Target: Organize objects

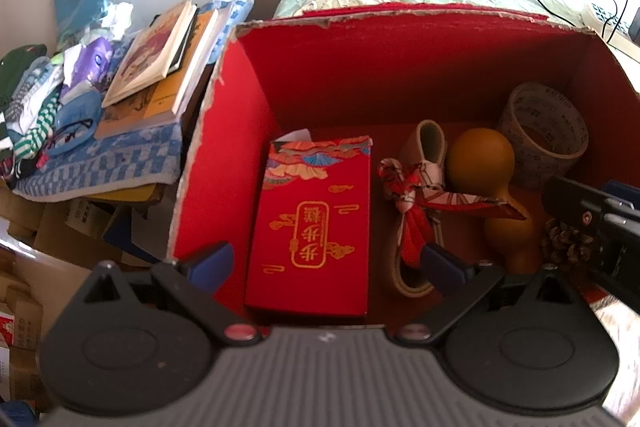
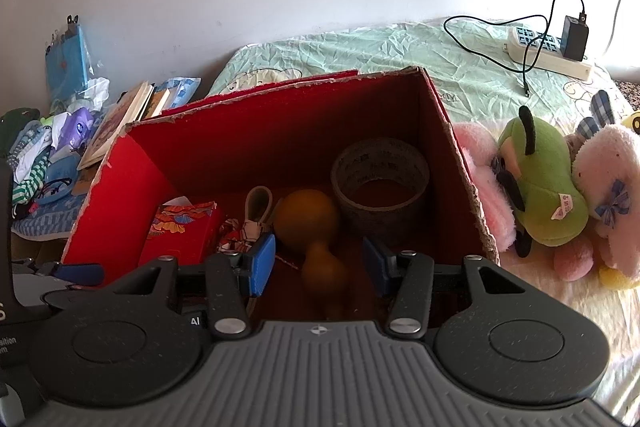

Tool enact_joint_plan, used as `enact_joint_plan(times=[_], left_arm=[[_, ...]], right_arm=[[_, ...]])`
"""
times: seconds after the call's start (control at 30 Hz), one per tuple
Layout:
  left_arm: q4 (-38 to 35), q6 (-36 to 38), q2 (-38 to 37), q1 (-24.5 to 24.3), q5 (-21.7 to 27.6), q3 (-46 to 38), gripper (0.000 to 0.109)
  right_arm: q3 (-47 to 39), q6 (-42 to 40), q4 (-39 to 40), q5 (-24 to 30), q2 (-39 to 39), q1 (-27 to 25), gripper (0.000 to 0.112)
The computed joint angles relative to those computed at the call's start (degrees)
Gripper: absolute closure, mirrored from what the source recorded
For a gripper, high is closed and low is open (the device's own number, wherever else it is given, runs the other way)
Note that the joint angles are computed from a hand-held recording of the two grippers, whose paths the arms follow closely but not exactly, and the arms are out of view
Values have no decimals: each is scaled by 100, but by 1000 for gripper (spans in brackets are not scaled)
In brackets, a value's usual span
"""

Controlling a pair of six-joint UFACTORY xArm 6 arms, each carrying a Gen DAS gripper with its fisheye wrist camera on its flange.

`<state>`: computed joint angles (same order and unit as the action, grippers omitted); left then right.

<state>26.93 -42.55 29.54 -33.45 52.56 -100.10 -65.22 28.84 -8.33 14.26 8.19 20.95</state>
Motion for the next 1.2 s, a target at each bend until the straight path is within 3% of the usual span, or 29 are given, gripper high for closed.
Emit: enact_joint_plan(times=[0.67, 1.2], left_arm=[[82, -65, -12, -9, -48, 43, 8], [335, -203, -102, 4, -372, 284, 6]], right_arm=[[-12, -61, 25, 10, 17, 3, 61], [106, 374, -563, -260, -2, -48, 62]])
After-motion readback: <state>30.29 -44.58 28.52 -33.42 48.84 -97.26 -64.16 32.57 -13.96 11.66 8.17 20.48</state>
